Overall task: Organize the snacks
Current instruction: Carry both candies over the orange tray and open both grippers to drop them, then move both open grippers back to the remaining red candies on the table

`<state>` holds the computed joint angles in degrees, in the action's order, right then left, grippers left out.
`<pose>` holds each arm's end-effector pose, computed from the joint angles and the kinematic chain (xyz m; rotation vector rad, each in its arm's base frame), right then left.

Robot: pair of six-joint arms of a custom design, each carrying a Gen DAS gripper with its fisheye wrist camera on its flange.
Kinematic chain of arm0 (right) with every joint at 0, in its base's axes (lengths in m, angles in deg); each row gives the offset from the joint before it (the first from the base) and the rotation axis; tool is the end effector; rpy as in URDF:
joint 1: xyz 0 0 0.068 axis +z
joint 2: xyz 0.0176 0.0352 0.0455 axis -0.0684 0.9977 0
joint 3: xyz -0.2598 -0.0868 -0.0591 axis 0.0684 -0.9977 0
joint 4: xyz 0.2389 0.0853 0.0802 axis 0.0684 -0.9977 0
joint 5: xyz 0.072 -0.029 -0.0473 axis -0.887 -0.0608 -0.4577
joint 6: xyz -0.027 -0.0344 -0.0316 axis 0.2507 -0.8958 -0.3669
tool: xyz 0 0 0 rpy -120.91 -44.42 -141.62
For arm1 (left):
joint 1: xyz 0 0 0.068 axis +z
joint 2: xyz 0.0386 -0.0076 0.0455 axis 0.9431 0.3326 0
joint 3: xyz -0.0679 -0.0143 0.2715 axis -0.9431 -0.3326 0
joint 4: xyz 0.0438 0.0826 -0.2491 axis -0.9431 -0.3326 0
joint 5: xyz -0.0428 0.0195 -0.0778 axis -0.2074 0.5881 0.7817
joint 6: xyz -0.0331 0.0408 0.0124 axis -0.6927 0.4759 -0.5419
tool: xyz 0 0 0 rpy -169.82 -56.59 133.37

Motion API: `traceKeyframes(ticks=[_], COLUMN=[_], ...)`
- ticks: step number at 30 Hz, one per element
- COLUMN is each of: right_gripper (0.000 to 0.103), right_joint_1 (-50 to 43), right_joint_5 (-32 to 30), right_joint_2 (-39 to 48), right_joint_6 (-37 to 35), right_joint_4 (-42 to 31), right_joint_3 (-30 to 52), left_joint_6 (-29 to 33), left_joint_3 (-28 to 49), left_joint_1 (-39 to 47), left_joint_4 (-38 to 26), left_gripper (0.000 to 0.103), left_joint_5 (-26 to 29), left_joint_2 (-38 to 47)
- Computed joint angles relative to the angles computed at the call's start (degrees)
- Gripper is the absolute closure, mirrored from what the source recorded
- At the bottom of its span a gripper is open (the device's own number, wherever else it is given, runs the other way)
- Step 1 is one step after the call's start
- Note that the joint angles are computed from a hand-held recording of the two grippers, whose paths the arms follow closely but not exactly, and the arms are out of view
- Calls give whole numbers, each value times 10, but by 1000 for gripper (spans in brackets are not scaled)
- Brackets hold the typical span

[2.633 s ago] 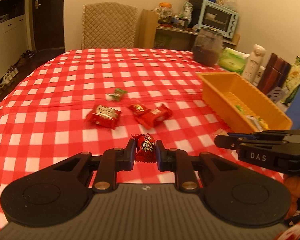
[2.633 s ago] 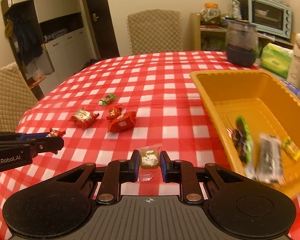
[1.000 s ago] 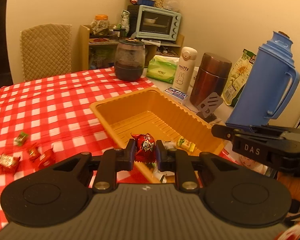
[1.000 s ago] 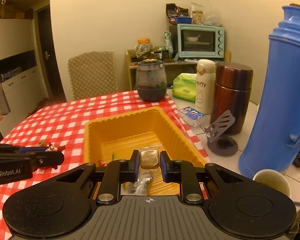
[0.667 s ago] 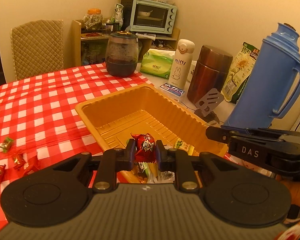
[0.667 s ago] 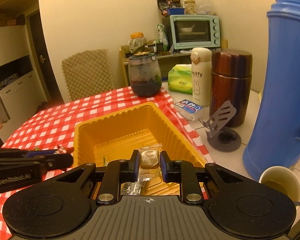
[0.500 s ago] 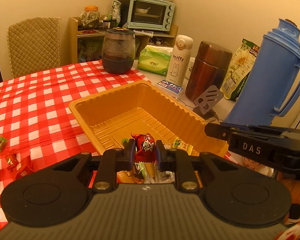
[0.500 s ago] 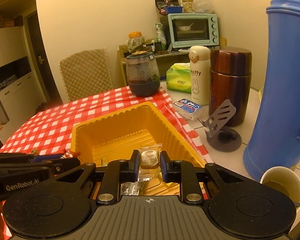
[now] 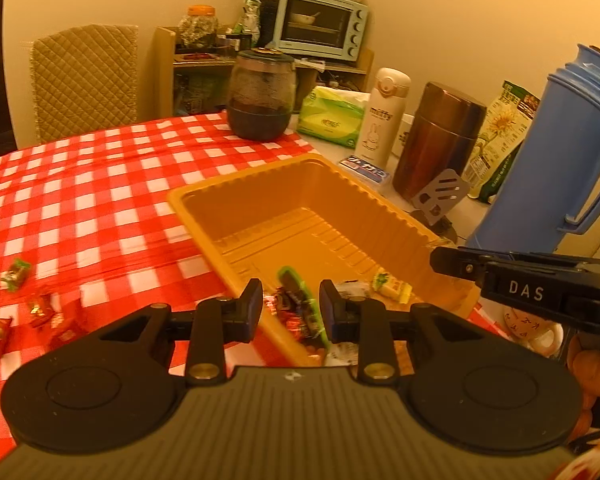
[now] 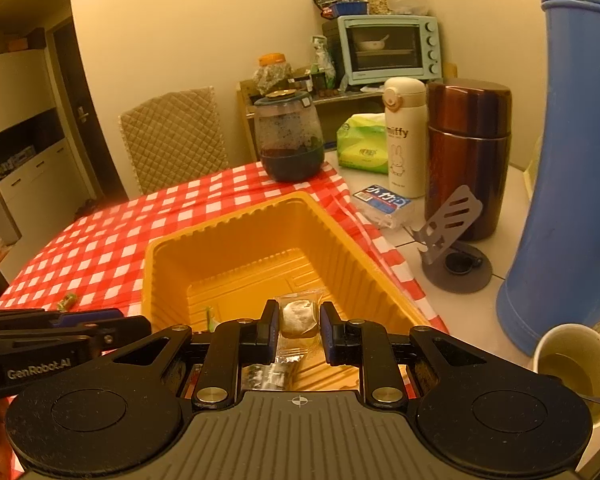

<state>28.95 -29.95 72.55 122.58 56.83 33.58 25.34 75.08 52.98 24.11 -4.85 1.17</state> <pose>0.1770 0.0896 0.1848 0.5030 2.1227 0.0159 0.2962 -0.1096 0.1821 0.7678 2.1765 -0.5664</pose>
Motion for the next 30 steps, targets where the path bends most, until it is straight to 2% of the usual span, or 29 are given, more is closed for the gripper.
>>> traceKeyframes(ticks=[6,8,10,11,12,21,25,30], right_gripper=[81,80,71,53,41,40,40,40], right_joint_1=[8,7,7,9,11,18,42,85], right_joint_5=[-13,-19,-19,-12,-5,18,34,66], right_joint_2=[3,2,5,5,2,-23,-11,28], right_joint_6=[-4,-6,-5,-2,3,48,55,37], right_joint_4=[36,53,58,57,55,8,5,23], right_joint_3=[-5,-9,-6,-5,-6,-8,2,26], left_joint_6=[19,24,30,33,35,72,92,134], left_joint_3=[-1,-3,-8,-11,-13,-41,-51,-55], left_joint_1=[31,39,48,54,60,123,164,229], left_joint_4=[-15,-19,-21,-22,-24,-48,-61,-86], left_gripper=[75,71,67,67,67,63,55,54], left_joint_5=[8,8,9,10,12,33,49,69], left_joint_2=[-17,-23,-31,-34,-38,-75,-94,-107])
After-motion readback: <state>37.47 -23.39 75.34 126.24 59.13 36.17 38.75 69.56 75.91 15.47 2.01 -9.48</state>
